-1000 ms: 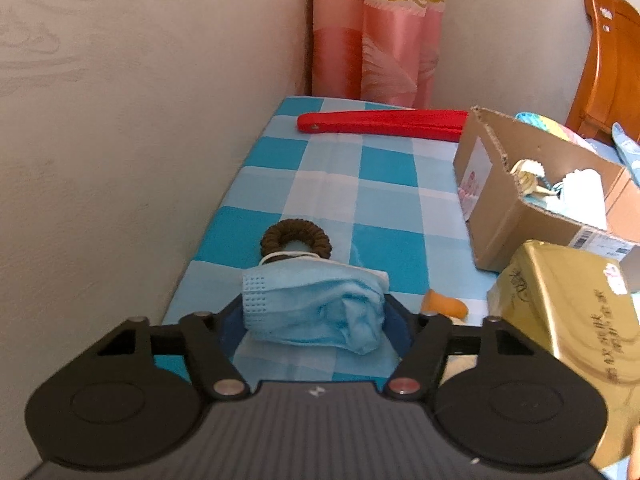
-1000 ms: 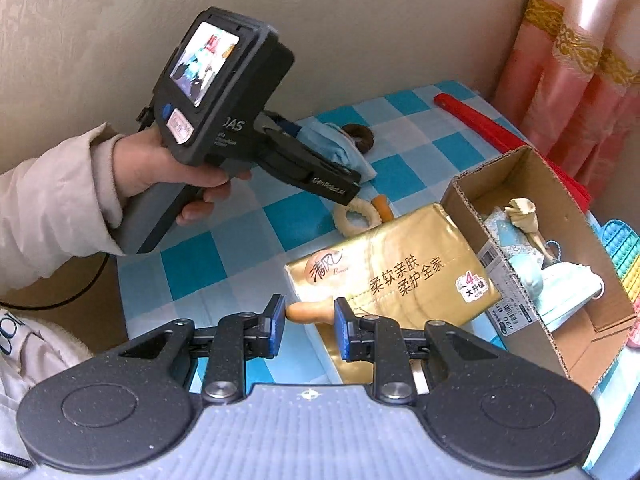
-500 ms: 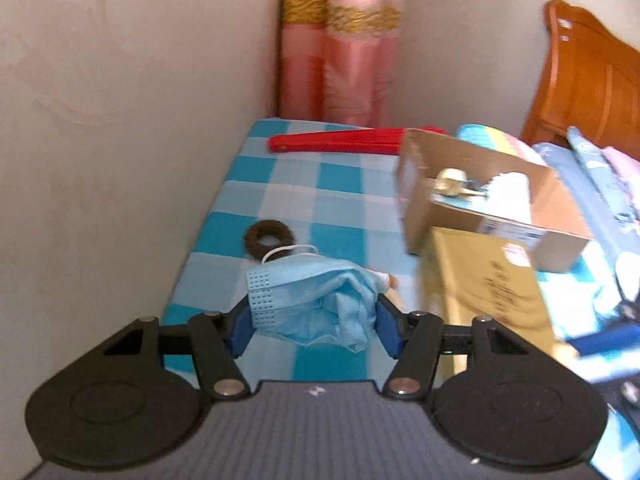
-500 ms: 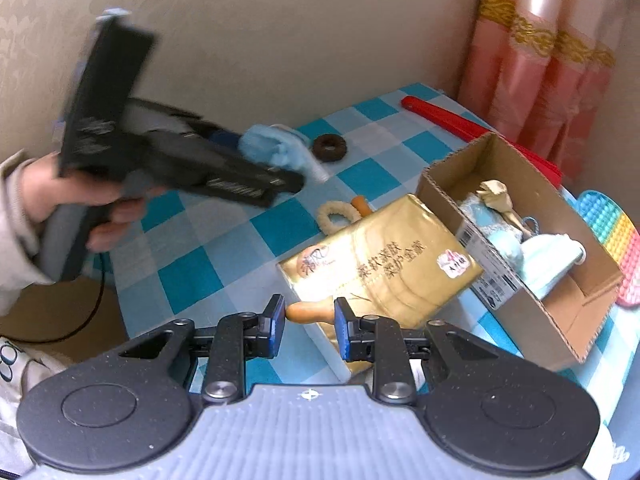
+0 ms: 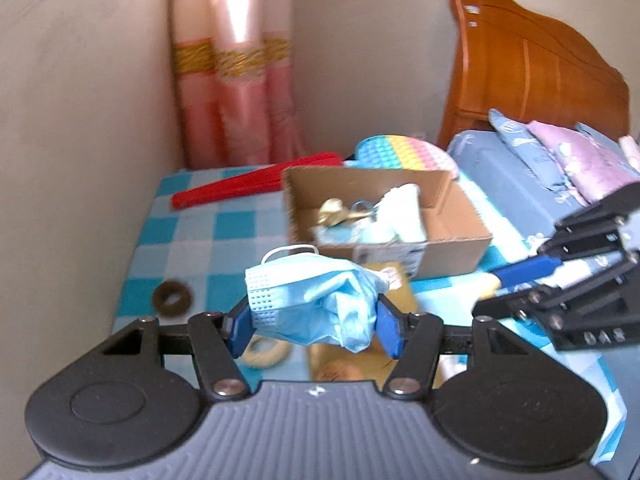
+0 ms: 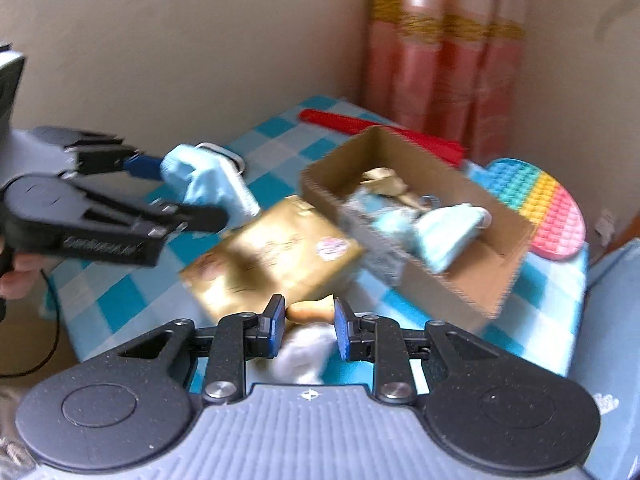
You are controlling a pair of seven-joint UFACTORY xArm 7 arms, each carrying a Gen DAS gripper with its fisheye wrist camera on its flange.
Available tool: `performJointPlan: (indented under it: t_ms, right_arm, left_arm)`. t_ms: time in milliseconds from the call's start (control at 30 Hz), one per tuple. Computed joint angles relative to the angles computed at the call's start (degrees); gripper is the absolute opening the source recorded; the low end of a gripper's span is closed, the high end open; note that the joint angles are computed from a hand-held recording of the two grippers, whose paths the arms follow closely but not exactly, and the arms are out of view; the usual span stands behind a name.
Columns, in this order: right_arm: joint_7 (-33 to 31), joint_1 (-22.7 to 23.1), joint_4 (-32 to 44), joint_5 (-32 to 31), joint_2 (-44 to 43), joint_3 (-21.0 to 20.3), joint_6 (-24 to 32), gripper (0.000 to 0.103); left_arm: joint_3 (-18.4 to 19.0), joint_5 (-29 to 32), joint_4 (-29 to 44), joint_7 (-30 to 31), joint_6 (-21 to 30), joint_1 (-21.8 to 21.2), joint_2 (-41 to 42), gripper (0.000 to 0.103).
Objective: Organize soft objects
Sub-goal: 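Carry the mask toward the box with left gripper while right drops the orange piece into it, then lower the blue mask into the box and open left gripper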
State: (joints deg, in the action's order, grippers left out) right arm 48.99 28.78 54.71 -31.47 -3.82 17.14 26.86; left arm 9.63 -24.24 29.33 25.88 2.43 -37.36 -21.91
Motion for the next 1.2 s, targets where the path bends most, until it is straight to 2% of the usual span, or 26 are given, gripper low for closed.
performJointPlan:
  t_ms: [133, 333, 533, 567, 600, 733, 800, 867, 967, 1100, 1200]
  right_arm:
    - [2.18, -1.62, -0.16, -2.54, -0.77, -0.77, 0.53, 0.03]
    - [4.89, -3.81, 1.98, -6.05, 0.89, -2.01, 1.85, 0.031]
    - [6.21, -4.36, 5.55, -7.67, 4.78, -4.22, 4.38, 0.033]
    - [6.51, -4.38, 6.17, -8.04, 5.56, -4.68, 4.54, 0.043]
    - [7.04, -4.39, 6.57, -8.07, 6.18, -5.17, 4.59, 0.059]
    - [9.43, -4.68, 5.22, -7.32, 6.25, -6.69, 1.28, 0.068]
    - [11.52, -4.58, 4.12, -7.98, 5.43, -6.74, 0.34, 0.085]
    - [14.93, -4.53, 3.05, -10.75, 4.54, -6.51, -0.79, 0.095]
    - [17.21, -4.31, 2.09, -12.59, 3.1, -5.38, -0.18, 0.102]
    - [22.31, -4.42, 0.13, -14.92, 0.66, -3.69, -0.26, 0.103]
    - [25.1, -4.65, -1.21, -15.05, -0.69, -2.5, -0.35, 0.103]
  left_arm:
    - [3.76, -2.68, 2.85, 4.54, 0.46, -6.04, 1.56, 0.06]
    - [3.23, -7.17, 7.58, 10.35, 1.41, -7.38, 5.95, 0.06]
    - [1.32, -13.0, 11.25, 16.29, 1.48, -6.49, 9.78, 0.06]
    - [1.05, -14.04, 11.81, 17.31, 1.46, -6.23, 10.34, 0.06]
    - [0.37, -14.52, 12.27, 17.81, 1.3, -5.59, 10.83, 0.06]
    - [-2.36, -15.87, 14.2, 18.99, 1.67, -2.56, 12.64, 0.06]
    - [-3.93, -15.94, 14.99, 19.05, 1.92, -0.77, 13.35, 0.06]
    - [-5.38, -15.85, 16.16, 18.87, 2.58, 1.1, 14.35, 0.06]
    - [-7.76, -14.82, 17.97, 18.0, 3.54, 3.94, 15.91, 0.06]
    - [-10.83, -11.91, 21.46, 15.31, 5.7, 7.73, 18.97, 0.06]
    - [-13.16, -6.49, 24.05, 10.59, 6.36, 10.33, 21.72, 0.06]
